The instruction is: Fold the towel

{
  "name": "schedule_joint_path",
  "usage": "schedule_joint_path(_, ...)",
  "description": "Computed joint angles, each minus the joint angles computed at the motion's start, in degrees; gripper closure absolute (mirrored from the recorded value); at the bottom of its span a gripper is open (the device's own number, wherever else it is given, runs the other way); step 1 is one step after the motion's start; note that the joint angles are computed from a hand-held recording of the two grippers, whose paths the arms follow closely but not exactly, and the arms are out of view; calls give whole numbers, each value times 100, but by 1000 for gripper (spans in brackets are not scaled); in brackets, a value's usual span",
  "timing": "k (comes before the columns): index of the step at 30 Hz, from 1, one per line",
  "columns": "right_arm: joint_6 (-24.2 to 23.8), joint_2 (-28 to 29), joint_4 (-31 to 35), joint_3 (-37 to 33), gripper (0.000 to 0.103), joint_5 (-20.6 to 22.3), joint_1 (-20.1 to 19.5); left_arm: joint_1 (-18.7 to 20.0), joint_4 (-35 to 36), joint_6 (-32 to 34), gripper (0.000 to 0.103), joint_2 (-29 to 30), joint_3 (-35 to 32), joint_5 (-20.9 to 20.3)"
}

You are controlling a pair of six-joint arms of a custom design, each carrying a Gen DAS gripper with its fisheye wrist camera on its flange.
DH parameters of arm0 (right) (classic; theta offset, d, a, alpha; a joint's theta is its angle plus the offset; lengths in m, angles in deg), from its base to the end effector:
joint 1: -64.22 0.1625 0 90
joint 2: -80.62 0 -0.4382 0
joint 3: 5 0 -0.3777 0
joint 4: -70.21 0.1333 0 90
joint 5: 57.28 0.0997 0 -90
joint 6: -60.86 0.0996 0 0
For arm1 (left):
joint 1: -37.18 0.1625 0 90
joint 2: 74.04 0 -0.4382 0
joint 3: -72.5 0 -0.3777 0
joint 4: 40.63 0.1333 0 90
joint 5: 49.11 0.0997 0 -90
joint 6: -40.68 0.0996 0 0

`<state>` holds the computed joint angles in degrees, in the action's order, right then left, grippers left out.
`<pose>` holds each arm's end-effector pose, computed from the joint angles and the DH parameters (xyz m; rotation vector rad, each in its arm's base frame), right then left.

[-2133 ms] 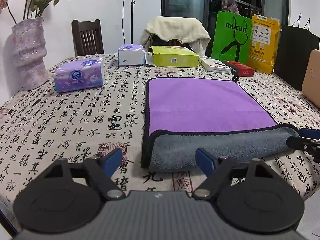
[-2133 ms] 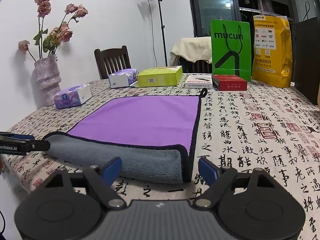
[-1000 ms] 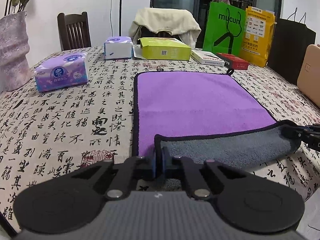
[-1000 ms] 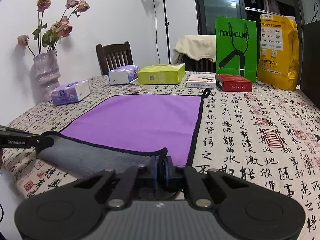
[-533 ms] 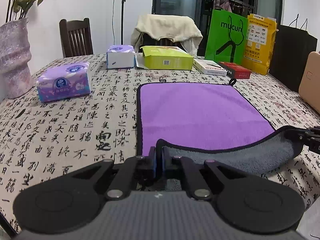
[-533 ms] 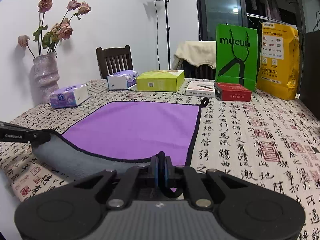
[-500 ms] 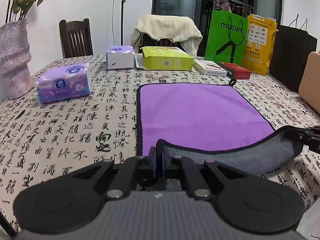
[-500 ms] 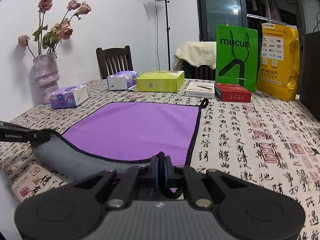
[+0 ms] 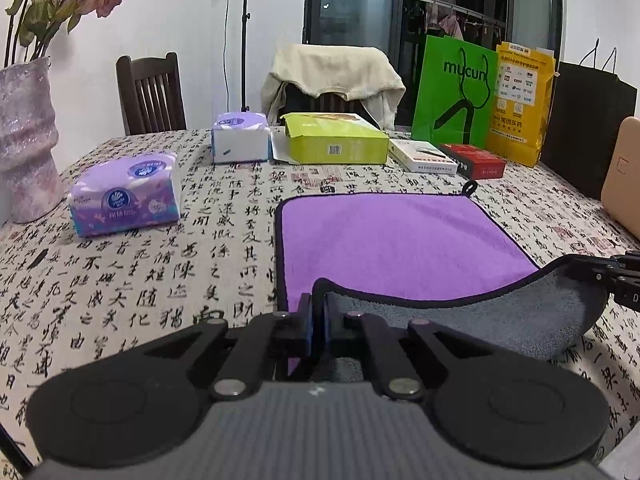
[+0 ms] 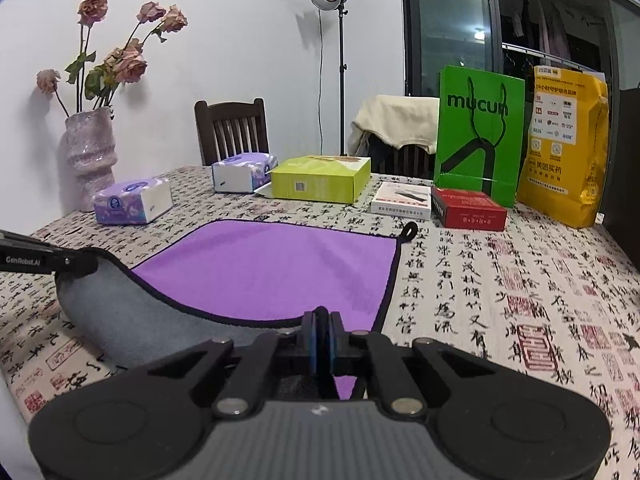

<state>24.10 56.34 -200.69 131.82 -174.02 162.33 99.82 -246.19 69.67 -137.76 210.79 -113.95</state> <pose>0.1404 -0.3579 0.0537 0.4916 -2.0850 1.2671 -0.0411 -0.4616 0.1887 1.0139 2.3423 -0.9425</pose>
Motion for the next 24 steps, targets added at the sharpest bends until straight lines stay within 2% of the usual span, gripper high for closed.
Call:
schedule_joint_path(11,-328,-312,447,-246,98,84,-56,27,85,137,97,224,-421,-89)
schedule_joint_path(24,-518,-680,1047,-590,99,216,-190,76,583,23,97,409,-1015,-88)
